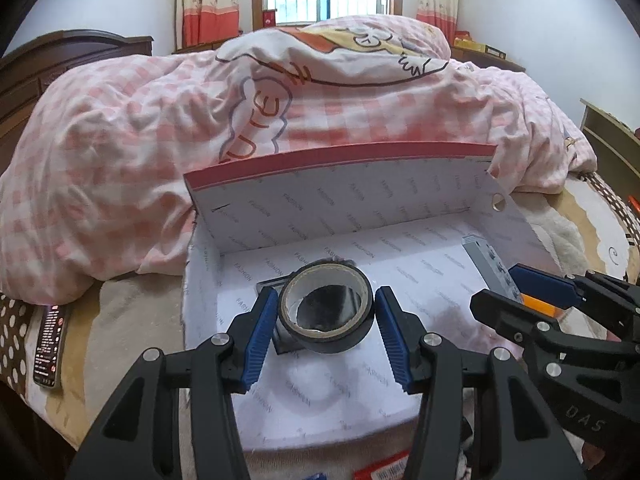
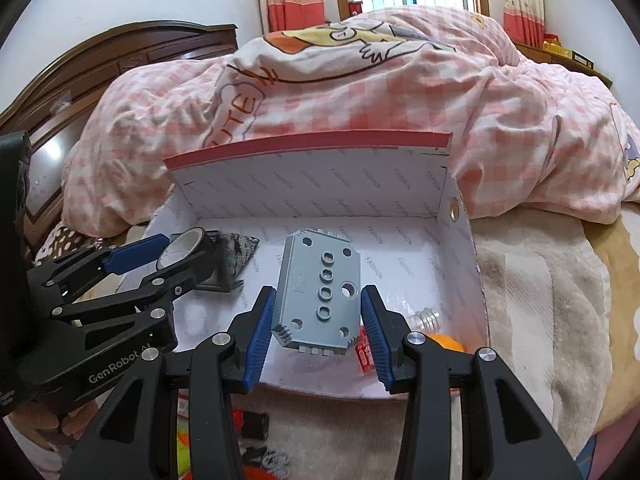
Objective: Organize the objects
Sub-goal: 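Carry the tape roll and grey plate into the shoebox and open both grippers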
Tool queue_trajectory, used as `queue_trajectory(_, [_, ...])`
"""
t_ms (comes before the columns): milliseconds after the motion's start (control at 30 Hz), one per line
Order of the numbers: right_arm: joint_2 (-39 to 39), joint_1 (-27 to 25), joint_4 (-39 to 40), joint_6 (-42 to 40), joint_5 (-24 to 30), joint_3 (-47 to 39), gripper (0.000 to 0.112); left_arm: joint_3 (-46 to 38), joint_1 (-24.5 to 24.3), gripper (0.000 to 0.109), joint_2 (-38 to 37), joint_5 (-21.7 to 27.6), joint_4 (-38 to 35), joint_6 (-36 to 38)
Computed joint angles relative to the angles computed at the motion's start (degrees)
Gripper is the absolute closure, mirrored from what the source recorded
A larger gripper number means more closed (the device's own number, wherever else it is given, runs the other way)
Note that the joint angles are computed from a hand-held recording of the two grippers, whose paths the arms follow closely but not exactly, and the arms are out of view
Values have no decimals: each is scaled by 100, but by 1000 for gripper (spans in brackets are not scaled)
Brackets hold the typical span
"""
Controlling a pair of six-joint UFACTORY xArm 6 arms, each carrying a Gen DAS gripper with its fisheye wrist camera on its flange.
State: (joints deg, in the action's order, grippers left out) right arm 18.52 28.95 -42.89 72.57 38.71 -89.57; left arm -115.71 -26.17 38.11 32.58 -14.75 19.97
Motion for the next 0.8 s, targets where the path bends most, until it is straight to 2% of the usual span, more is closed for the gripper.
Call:
queue_trajectory(267, [178,-102,114,-78,77,-146,68,-1044,3,58,702,498,403,-418])
queue_trajectory(667, [229,-103,29,-52,24,-165,69,-1231,-23,57,828,634,562,-665])
queue_trajectory(733, [262,-88,52,-109,98,-221,69,-1269,-27,50,839,712,573,-671])
queue_trajectory(800, [272,-80,74,-125,127,-233,68,-1237,-29,49,820,738,598,-699])
